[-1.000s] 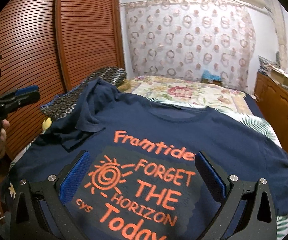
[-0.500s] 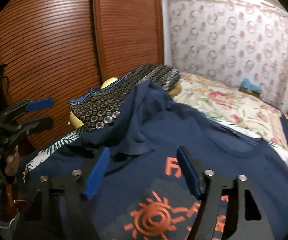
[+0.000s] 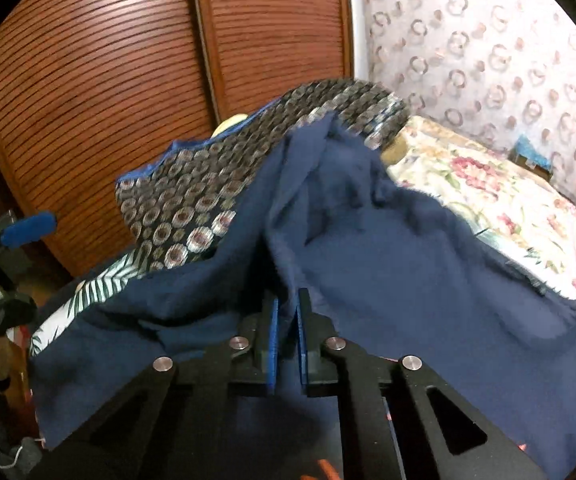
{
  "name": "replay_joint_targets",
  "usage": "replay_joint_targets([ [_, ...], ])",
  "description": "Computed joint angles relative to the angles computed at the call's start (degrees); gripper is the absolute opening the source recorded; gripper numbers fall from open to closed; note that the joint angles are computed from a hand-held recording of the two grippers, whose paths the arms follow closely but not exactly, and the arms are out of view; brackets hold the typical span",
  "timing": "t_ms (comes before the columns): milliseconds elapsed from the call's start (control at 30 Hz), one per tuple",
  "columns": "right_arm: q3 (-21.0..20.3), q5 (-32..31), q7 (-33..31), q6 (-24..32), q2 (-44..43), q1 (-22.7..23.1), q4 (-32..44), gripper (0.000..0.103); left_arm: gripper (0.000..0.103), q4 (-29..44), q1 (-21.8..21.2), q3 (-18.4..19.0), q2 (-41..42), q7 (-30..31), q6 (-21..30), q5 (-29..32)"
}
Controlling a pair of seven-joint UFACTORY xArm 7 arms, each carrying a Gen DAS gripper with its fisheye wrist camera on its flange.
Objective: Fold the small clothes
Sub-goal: 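Fold the grasped side over toward the shirt center, then open left gripper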
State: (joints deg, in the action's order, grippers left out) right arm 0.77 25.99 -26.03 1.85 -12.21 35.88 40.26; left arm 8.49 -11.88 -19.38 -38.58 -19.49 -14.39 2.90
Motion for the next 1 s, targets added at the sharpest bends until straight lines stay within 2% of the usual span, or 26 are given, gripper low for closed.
replay_joint_targets([
  [133, -2.9, 1.1, -1.0, 1.6, -4.1, 0.1, -0.6, 0.006, 0.080, -0.3, -0.2, 0.2, -0.6, -0.2, 0.2, 0.0],
  [333, 2.3, -6.2, 8.9, 5.8, -10.0, -9.1, -1.7, 0.005, 0.080, -0.1, 0.0, 0.0, -0.1, -0.4, 0.1, 0.1],
  [433, 8.2, -12.7, 18.0, 6.4, -9.7, -16.1, -1.5, 0.006, 0.080, 0.2, 0.3, -0.7, 0.2, -0.7, 0.1, 0.0],
  [500, 13.4, -18.8, 24.9, 7.3, -9.0, -22.1, -1.1, 0.026, 0.080, 0.4, 0.5, -1.2, 0.5, -0.8, 0.2, 0.0],
  [600, 18.0, -26.4, 31.5, 7.2, -6.2, -27.4, 0.3, 0.043, 0.080, 0.6, 0.5, -1.4, 0.5, -0.8, 0.8, 0.1],
  [633, 18.4, -28.1, 32.9, 7.0, -6.2, -28.1, -0.1, 0.045, 0.080, 0.6, 0.5, -1.5, 0.5, -0.8, 0.9, 0.2],
  [700, 18.4, -30.6, 34.9, 7.4, -6.3, -28.3, 0.1, 0.050, 0.080, 0.7, 0.3, -1.5, 0.7, -1.1, 0.9, 0.1],
  [800, 16.4, -32.1, 36.8, 5.5, -8.9, -26.4, -3.4, 0.050, 0.080, 1.2, 0.5, -2.3, 1.6, -1.5, 0.7, 0.1],
  [900, 11.3, -30.8, 35.0, 6.7, -15.0, -21.1, -8.0, 0.050, 0.080, 1.8, 0.0, -2.6, 2.7, -1.8, 1.0, 0.2],
  [1000, 9.5, -30.1, 34.4, 7.8, -21.6, -19.3, -12.9, 0.050, 0.080, 2.5, -0.8, -2.6, 3.8, -1.9, 1.1, 0.4],
])
